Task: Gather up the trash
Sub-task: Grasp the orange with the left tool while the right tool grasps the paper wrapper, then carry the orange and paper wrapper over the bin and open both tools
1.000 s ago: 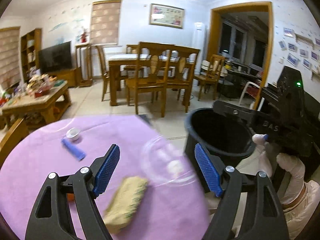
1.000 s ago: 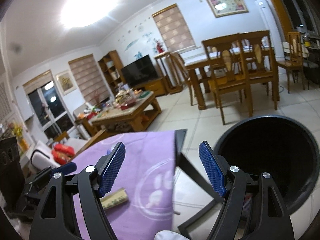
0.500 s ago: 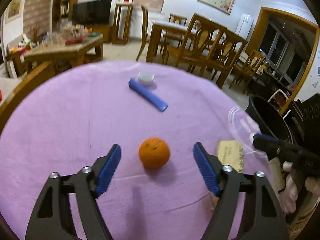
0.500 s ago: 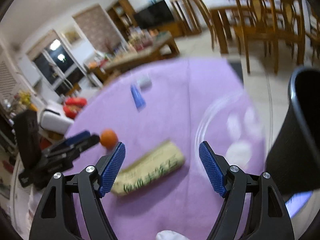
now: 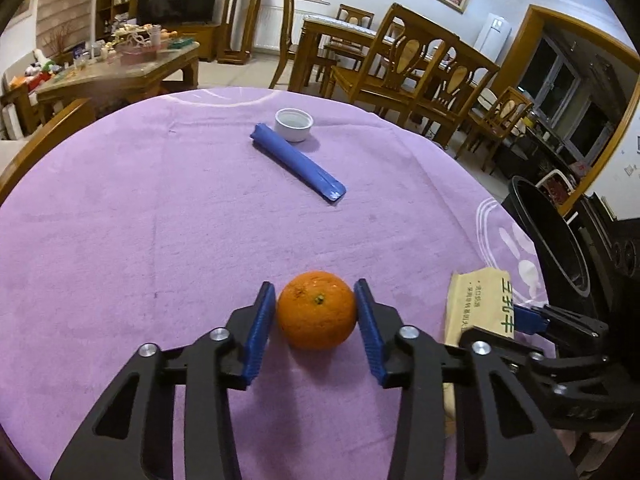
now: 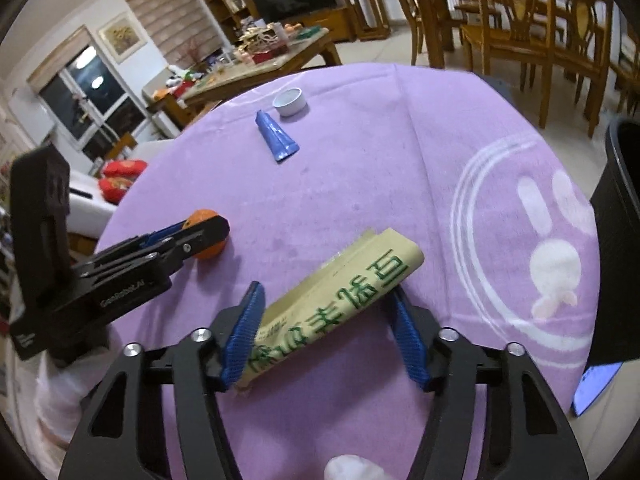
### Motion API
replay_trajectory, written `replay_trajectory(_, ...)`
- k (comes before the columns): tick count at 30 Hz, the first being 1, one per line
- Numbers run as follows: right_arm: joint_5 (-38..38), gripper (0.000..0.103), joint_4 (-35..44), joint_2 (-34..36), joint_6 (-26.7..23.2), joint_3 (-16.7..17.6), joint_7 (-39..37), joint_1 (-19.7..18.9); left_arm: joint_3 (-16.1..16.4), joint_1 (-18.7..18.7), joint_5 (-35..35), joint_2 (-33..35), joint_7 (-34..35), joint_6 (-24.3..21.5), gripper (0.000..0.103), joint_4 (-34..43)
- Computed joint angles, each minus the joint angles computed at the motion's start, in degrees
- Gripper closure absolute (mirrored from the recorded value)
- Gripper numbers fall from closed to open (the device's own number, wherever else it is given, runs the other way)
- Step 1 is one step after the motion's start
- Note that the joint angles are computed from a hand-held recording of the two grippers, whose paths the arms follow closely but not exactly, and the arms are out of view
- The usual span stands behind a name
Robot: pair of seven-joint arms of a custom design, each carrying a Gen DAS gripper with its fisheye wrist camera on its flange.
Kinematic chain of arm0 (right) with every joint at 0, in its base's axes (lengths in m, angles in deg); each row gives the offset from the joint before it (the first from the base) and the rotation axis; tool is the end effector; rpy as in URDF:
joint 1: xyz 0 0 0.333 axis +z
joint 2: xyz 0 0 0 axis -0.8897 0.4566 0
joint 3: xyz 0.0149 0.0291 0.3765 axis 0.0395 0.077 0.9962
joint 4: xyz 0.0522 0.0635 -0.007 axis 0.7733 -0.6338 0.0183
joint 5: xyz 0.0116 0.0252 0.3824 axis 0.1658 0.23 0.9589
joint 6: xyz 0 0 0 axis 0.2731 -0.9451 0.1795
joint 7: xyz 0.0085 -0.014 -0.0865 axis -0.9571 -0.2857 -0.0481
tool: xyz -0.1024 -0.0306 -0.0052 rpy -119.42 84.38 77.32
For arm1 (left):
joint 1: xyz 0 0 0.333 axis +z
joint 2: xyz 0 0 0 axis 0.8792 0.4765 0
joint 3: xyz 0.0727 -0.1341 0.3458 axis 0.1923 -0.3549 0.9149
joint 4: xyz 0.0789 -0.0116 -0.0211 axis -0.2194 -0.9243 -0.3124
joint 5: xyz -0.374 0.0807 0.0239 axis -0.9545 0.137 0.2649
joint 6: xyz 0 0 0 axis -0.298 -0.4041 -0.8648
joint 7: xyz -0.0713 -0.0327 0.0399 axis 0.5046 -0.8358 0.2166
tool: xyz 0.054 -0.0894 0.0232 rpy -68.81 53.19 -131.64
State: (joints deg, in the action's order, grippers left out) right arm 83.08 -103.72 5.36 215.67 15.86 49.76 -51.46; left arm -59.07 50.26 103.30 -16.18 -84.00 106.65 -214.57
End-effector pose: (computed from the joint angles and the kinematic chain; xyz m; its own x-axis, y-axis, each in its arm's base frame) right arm 0.5945 0.1558 0.4594 0.6341 -0.7145 -0.2955 -0.7299 -0.4270 -0.5337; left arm 0.5271 -0.2351 0.4396 0.2542 -0.9435 0.2127 -0.7184 -0.3314 -0.6115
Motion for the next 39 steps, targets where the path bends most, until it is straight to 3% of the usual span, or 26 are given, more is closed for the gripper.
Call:
replay_trajectory(4, 0.93, 0.079, -0.19, 0.45, 1.63, 0.84, -2.73, 0.67, -0.15, -0.72, 1.36, 0.06, -0.67, -1.51, 0.067, 0.52)
replay_trajectory(9, 6.93, 0.096, 1.27, 0.76, -3.66, 0.77, -7.83, -1.54, 0.11, -0.84, 5.28, -0.71, -4.33, -0.72, 0.067, 0.02)
replay_trajectory(15, 13.59, 0.096, 1.02, -1.31, -6.10, -0.46, -12.22, -3.71, -0.35, -1.20, 14.10, -1.99, -11.53, -0.42, 0.067, 1.15)
replay_trajectory(22, 23.22, 0.096, 1.19, -3.57, -4.91, -2.85, -17.80, -6.97, -2.25, -3.06, 18.33, -0.81, -12.57, -2.16, 0.067, 6.25)
replay_trajectory(28, 33.99, 0.096, 3.72, -3.74, -4.03, -5.19, -25.68, -10.88, -2.86, -6.57, 18.16, 4.50, -8.30, -3.51, 0.068, 14.96)
replay_trajectory(39, 37.63, 0.096, 12.04, 2.49, -5.21, -7.04, -26.66, -18.88, 0.52, -14.36, 13.03, 18.06, 2.12, -1.66, 0.068, 34.11)
